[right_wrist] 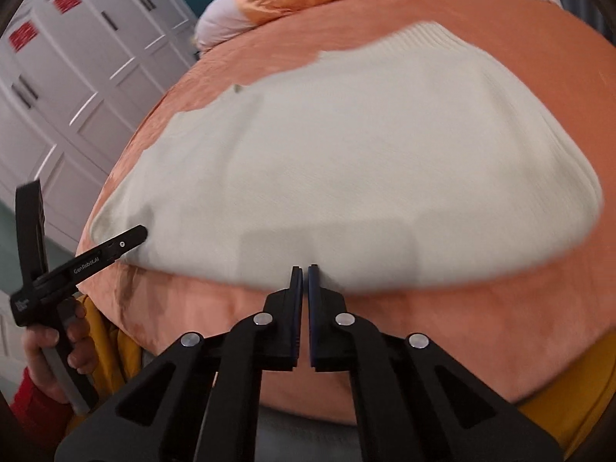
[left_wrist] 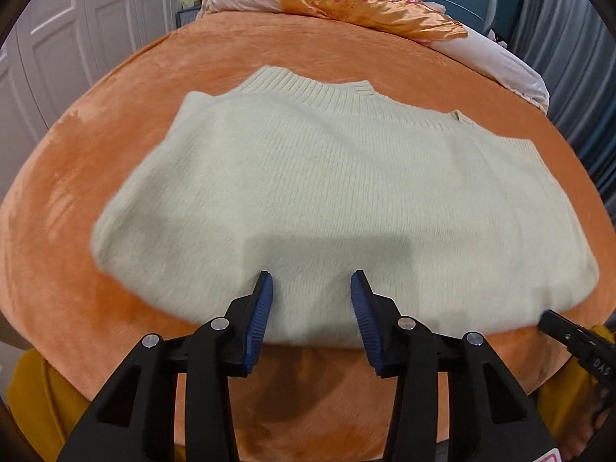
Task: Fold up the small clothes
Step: 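Open both tools and release the folded cardigan, then grasp the folded cardigan edge with the right tool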
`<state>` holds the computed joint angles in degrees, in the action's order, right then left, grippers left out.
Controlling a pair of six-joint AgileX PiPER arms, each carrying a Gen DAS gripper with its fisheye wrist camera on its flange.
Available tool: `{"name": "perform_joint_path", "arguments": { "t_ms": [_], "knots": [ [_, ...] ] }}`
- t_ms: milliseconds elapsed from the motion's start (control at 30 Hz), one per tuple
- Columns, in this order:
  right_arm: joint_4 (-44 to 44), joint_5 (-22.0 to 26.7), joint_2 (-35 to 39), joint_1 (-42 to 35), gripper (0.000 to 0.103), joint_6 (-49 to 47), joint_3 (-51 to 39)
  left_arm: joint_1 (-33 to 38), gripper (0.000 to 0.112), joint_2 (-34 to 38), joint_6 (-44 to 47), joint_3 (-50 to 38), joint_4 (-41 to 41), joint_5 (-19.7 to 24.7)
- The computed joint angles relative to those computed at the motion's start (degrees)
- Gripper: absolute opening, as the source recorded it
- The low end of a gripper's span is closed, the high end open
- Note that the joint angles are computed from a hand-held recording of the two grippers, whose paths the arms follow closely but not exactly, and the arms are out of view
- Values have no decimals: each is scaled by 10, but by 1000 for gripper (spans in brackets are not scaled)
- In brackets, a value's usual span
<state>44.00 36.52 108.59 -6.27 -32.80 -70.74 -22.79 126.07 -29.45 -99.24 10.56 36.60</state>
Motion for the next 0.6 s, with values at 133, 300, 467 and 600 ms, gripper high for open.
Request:
{"name": "perform_joint_path", "arguments": {
  "t_ms": [133,300,467,600],
  "knots": [
    [-53,-21,-30,-2,7,66,17,16,43,-64,-56,80,1,-55],
    [-92,-91,-76,-66,50,148,22,90,48,-95,-104,100,3,-62],
    [-197,-55,-3,-98,51,254,-59,160,48,-61,-5,67,-155,-47],
    [-124,-37,26,-108,23,199,-68,168,18,-43,40,64,-220,-43]
  ]
}}
